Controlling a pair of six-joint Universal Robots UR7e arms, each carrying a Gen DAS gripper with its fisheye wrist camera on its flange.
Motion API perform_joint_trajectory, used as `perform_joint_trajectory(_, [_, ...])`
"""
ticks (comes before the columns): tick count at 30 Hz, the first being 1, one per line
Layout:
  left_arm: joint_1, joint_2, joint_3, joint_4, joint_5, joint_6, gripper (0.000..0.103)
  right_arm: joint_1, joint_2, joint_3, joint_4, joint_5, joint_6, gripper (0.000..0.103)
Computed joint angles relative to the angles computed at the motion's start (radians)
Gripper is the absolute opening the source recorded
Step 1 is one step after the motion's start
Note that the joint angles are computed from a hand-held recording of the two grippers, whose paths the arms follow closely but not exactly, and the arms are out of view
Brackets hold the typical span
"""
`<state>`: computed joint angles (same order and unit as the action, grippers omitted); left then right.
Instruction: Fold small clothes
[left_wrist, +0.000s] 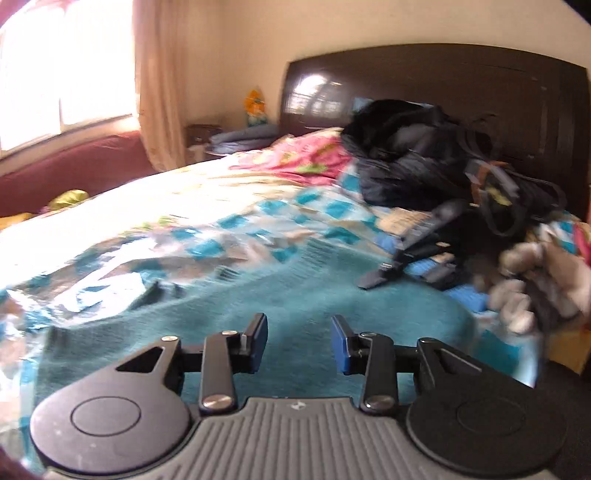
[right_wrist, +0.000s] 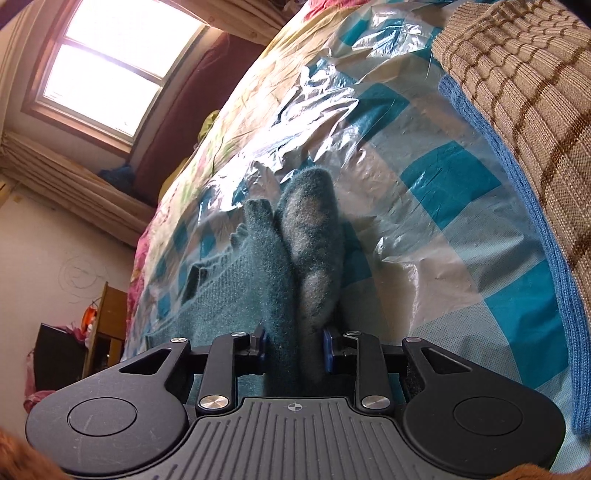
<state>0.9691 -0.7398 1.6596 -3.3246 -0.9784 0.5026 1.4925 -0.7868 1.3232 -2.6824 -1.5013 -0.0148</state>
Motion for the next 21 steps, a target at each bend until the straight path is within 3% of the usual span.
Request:
perform_joint_trajectory(2, [0.034, 0.07, -0.097, -0.091, 0.045, 0.085, 0.044, 0.001, -0.006, 0.009, -0.01, 0.017, 0.024, 0.026])
perform_joint_trajectory(5, [0.093, 0.197, -0.298, -0.108, 0.104, 0.18, 0.044, 0.011, -0.018, 0.021, -0.03, 0.039, 0.056, 0.026])
perform_joint_trajectory(9, [0.15, 0.264, -0.434, 0.077, 0.139, 0.113, 0.044, 0.029, -0.028, 0.033, -0.05, 0.058, 0.091, 0.026])
perform_joint_trajectory(12, [0.156, 0.287, -0.434, 0.055, 0.153, 0.162, 0.043, 0.036, -0.028, 0.038, -0.062, 0.103, 0.154, 0.026])
perform_joint_trajectory(15, [0.157, 0.28, -0.428, 0.069, 0.148, 0.131, 0.043, 0.049, -0.014, 0.045, -0.106, 0.151, 0.223, 0.026])
perform_joint_trajectory(19, [0.158, 0.204, -0.364, 0.119, 0.108, 0.056, 0.043, 0.079, 0.024, 0.036, -0.171, 0.188, 0.31, 0.026])
perform_joint_trajectory(21, [0.151, 0.151, -0.287, 0.064, 0.113, 0.052, 0.043, 0.1, 0.045, 0.024, -0.196, 0.184, 0.346, 0.026])
